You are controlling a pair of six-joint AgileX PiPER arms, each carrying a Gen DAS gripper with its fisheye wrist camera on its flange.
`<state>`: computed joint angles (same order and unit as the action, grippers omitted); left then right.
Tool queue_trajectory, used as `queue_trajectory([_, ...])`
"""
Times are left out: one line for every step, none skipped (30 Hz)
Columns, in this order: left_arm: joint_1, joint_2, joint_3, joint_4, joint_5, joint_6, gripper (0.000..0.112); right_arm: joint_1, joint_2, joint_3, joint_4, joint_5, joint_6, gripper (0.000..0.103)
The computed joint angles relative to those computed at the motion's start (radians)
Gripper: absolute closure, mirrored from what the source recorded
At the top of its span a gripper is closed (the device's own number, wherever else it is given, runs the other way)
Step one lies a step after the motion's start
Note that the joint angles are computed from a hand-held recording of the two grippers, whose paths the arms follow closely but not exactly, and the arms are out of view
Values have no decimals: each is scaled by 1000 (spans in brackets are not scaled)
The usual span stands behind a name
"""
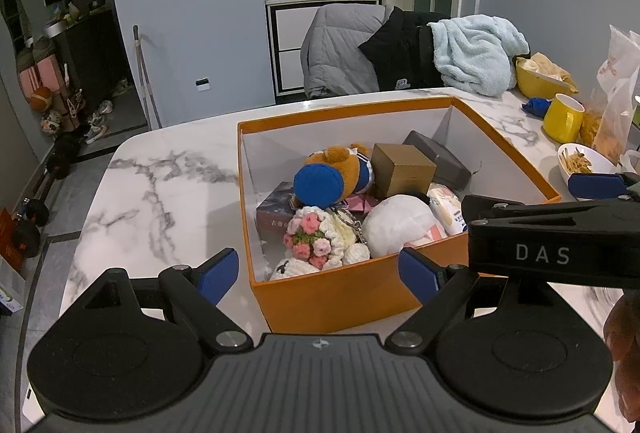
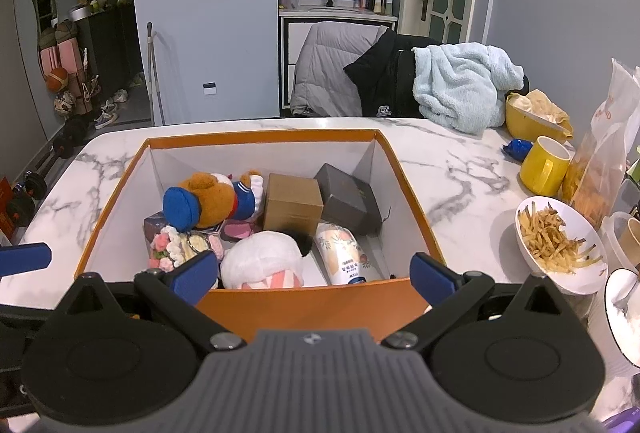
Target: Organize objects
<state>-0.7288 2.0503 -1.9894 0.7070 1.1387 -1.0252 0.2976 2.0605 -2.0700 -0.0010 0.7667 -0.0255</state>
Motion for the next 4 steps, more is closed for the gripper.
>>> queue_trajectory([-1, -3, 5, 2, -4, -2, 10, 0, 0, 2, 0, -1, 1, 1])
queue_trajectory([-2, -4, 9, 5, -7, -4, 10, 0, -1, 3, 1, -2, 1, 1])
queue_trajectory([-2, -5, 9, 5, -7, -3, 10, 0, 0, 2, 0, -2, 1, 1])
queue_trajectory([-2, -5, 9, 4, -8, -3, 10, 0, -1, 6, -1, -5, 2, 1])
